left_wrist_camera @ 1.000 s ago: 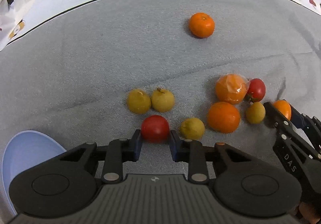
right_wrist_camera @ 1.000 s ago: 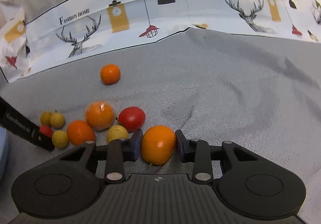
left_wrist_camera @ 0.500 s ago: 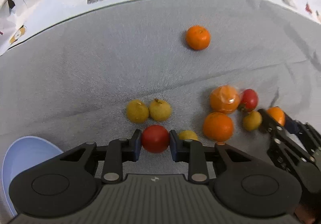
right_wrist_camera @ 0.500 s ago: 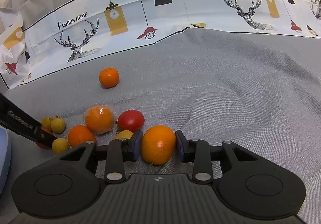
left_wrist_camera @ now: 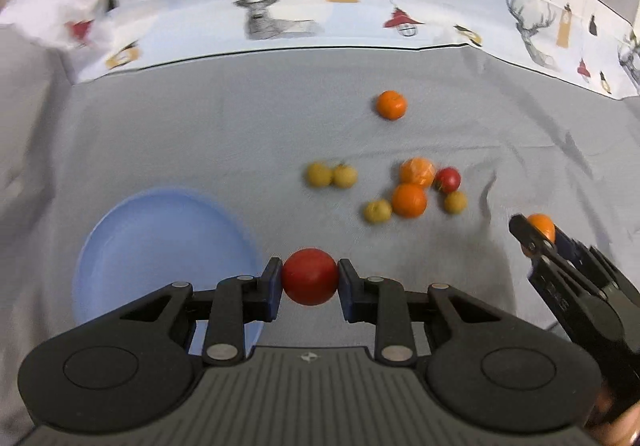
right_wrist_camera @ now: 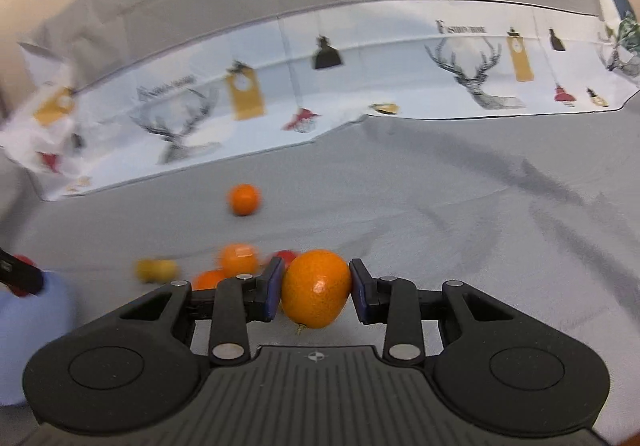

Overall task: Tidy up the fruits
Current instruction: 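Carry the red tomato and orange kumquat in both grippers over the blue plate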

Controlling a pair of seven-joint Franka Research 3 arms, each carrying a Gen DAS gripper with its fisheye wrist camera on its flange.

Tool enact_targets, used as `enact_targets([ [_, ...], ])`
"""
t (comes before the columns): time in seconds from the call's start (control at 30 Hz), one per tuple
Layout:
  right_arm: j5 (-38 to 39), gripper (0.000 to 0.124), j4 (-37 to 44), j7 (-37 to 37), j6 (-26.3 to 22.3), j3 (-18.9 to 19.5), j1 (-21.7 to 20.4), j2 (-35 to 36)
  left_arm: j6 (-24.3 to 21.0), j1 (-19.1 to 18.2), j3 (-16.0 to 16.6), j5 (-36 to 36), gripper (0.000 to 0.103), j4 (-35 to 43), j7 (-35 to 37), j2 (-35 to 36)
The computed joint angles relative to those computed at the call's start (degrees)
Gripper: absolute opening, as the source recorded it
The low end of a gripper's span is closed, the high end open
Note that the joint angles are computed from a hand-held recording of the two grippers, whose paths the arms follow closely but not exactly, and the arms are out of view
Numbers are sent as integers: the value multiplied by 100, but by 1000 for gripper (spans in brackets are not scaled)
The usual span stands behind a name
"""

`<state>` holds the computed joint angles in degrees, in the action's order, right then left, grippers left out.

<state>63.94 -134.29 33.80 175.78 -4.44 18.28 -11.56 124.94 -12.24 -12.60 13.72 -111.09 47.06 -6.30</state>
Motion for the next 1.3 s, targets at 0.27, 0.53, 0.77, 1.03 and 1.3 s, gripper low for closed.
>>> enact_targets([
  [0.27, -1479, 37, -1115, 1509, -1935, 159, -115, -2103, -850, -59, -48, -66, 32, -1175, -490, -1711],
  [0.53, -2121, 37, -1518, 1933, -2588, 384, 330, -3183, -1209, -180, -73, -150, 32, -2361, -895, -3450],
  [0.77, -2668, 37, -1660, 2213, -2670, 620, 527, -3555, -1311, -324, -27, -264, 32, -2951, -1139, -4326],
  [1.03, -3133, 37, -1773, 2475, -2562, 705, 588, -3764, -1131, -331, 11, -255, 32, -3116, -1167, -4564],
  [1.3, -3378, 37, -1749, 2628, -2532, 719, 691, -3662, -1128, -302, 19, -267, 32, -3145, -1195, -4577],
])
